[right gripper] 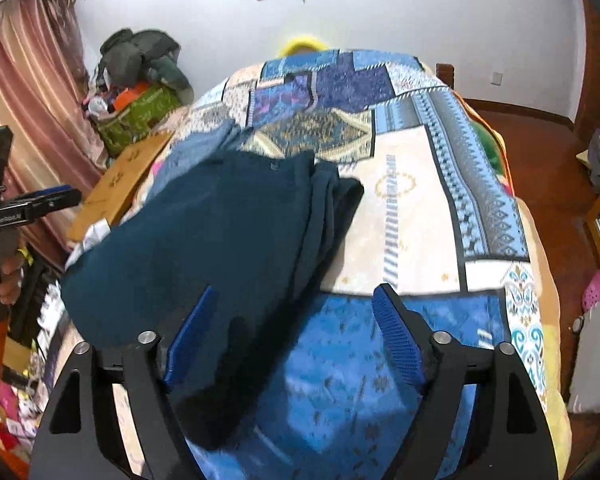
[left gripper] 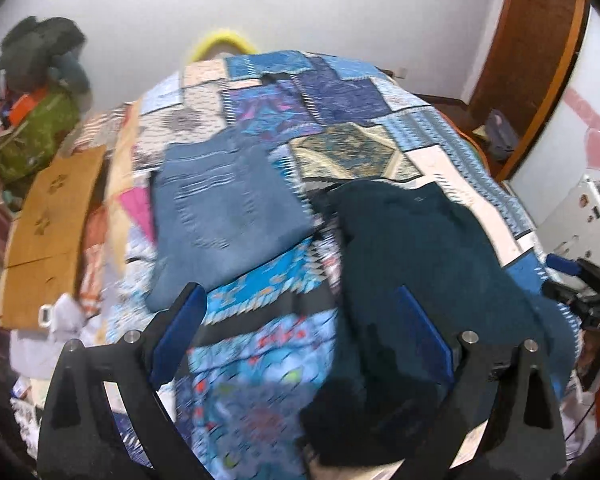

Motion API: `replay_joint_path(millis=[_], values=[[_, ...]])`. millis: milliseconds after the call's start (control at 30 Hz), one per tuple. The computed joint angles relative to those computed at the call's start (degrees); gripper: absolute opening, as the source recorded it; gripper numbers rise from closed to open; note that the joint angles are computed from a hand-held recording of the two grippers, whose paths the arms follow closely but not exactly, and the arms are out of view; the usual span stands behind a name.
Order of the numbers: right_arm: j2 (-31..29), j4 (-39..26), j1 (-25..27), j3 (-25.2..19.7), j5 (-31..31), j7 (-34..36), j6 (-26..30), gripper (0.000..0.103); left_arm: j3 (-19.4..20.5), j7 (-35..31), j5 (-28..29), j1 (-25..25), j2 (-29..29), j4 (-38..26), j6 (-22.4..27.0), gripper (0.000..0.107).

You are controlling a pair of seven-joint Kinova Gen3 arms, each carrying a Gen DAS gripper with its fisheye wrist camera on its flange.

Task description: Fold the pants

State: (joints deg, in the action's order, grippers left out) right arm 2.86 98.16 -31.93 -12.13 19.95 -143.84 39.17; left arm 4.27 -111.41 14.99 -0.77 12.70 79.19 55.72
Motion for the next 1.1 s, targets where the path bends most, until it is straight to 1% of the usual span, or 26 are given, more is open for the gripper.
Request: replay_joint_path(millis=[33, 67, 100, 133, 200, 233, 267, 300, 333, 367, 400, 433, 467, 500, 533, 567, 600, 633, 667, 767, 833, 933, 967, 1000, 1033, 1100], values=[[0.12, 0.12, 0.03, 0.75, -1.24, 0.74, -0.97, 0.080, 0.28, 0.13, 0.11, 0.24, 1.06, -1.31, 0.92, 0.096], [0.42, 0.22, -0.67, 2.56, -3.40, 2.10, -2.06, 0.080, 0.85, 0.43, 0.06, 0.55, 2.85, -3.55, 2.57, 0.096], [0.76, 0.15, -0.43, 3.30, -5.73, 3.82, -2.71, 0.081, 0.93, 0.73, -0.10, 1.15, 4.23, -5.14, 3.75, 0.096], [1.35, 0.11, 0.84, 2.99, -8.06, 5.25, -3.45, 0.081, -0.05, 0.86, -0.03, 2.55, 5.85, -7.10, 5.21, 0.096], [3.01, -0.19, 5.55, -0.28, -12.72, 8.61, -4.54, 0.081, -3.32, 0.96, 0.54, 5.99, 9.87, -12.04, 9.59, 0.096], [3.63, -0.28, 7.06, -1.15, -15.05, 10.69, -4.86, 0.081, -3.48, 1.43, 0.32, 6.54, 11.96, -14.60, 11.92, 0.096], [4.43, -0.35, 7.57, -0.96, -17.38, 12.68, -5.10, 0.081, -2.59, 2.48, -0.44, 6.42, 14.09, -17.13, 14.25, 0.096], [5.03, -0.58, 7.08, 0.29, -19.71, 14.78, -4.80, 0.081, -0.64, 3.69, -1.63, 5.46, 15.79, -19.29, 16.58, 0.096], [5.98, -1.00, 7.51, 0.48, -21.84, 16.68, -4.34, 0.081, 2.02, 5.40, -2.96, 4.26, 17.92, -21.64, 18.91, 0.096], [6.92, -1.29, 9.00, -0.39, -24.17, 18.86, -4.12, 0.081, 4.46, 7.08, -3.85, 3.16, 20.36, -23.95, 21.24, 0.096], [7.74, -1.33, 11.52, -2.32, -26.50, 20.98, -4.38, 0.081, 5.84, 8.25, -4.78, 2.78, 22.06, -26.33, 23.57, 0.096], [8.26, -1.25, 14.17, -4.44, -28.83, 22.91, -4.77, 0.081, 6.16, 9.04, -5.10, 3.01, 23.73, -28.56, 25.90, 0.096], [8.97, -1.07, 16.83, -6.67, -31.16, 24.44, -5.41, 0.082, 5.41, 9.06, -4.62, 3.68, 25.36, -30.75, 28.22, 0.096], [9.57, -1.07, 19.48, -8.75, -33.49, 26.35, -5.58, 0.082, 3.63, 8.35, -3.22, 4.66, 26.20, -31.87, 29.62, 0.096], [10.48, -1.26, 22.14, -10.99, -35.82, 28.17, -5.64, 0.082, 2.91, 7.75, -2.39, 5.05, 27.05, -32.97, 30.90, 0.096], [11.22, -1.46, 23.92, -12.23, -38.15, 30.32, -5.45, 0.082, 3.19, 7.57, -2.10, 5.10, 27.99, -34.24, 32.27, 0.096], [11.77, -1.50, 24.64, -12.42, -40.48, 32.58, -5.36, 0.082, 3.45, 7.59, -1.58, 4.98, 28.85, -35.49, 33.57, 0.096], [12.02, -1.45, 24.30, -11.73, -42.04, 34.21, -5.60, 0.082, 3.70, 7.99, -0.92, 4.85, 30.02, -37.18, 35.22, 0.096], [12.12, -1.54, 22.89, -9.99, -43.35, 35.57, -5.54, 0.082, 4.07, 9.02, 0.20, 4.51, 31.59, -39.22, 37.36, 0.096], [12.58, -1.99, 17.70, -3.04, -49.95, 42.38, -4.69, 0.084, 5.14, 11.69, 3.38, 3.33, 35.89, -44.57, 42.43, 0.097], [13.25, -2.45, 17.29, -2.25, -52.17, 44.57, -4.31, 0.084, 5.42, 12.76, 4.59, 2.98, 37.31, -46.30, 43.55, 0.097], [13.84, -3.29, 17.09, -1.82, -52.57, 45.37, -3.13, 0.081, 5.72, 12.35, 5.54, 2.74, 37.48, -46.19, 43.28, 0.096], [13.86, -3.38, 17.41, -1.99, -53.09, 46.24, -2.71, 0.075, 5.96, 11.55, 6.07, 2.46, 36.73, -44.53, 42.14, 0.091], [13.92, -3.41, 17.79, -2.11, -53.76, 47.13, -2.40, 0.066, 5.88, 11.01, 6.12, 2.57, 36.03, -43.33, 41.24, 0.088], [14.10, -3.79, 17.75, -2.05, -54.09, 47.44, -2.14, 0.062, 5.71, 10.39, 6.00, 2.72, 35.10, -41.93, 40.18, 0.081], [13.72, -4.02, 17.25, -1.63, -53.70, 47.48, -1.79, 0.046, 5.43, 9.17, 5.86, 2.74, 33.12, -39.00, 37.85, 0.075]])
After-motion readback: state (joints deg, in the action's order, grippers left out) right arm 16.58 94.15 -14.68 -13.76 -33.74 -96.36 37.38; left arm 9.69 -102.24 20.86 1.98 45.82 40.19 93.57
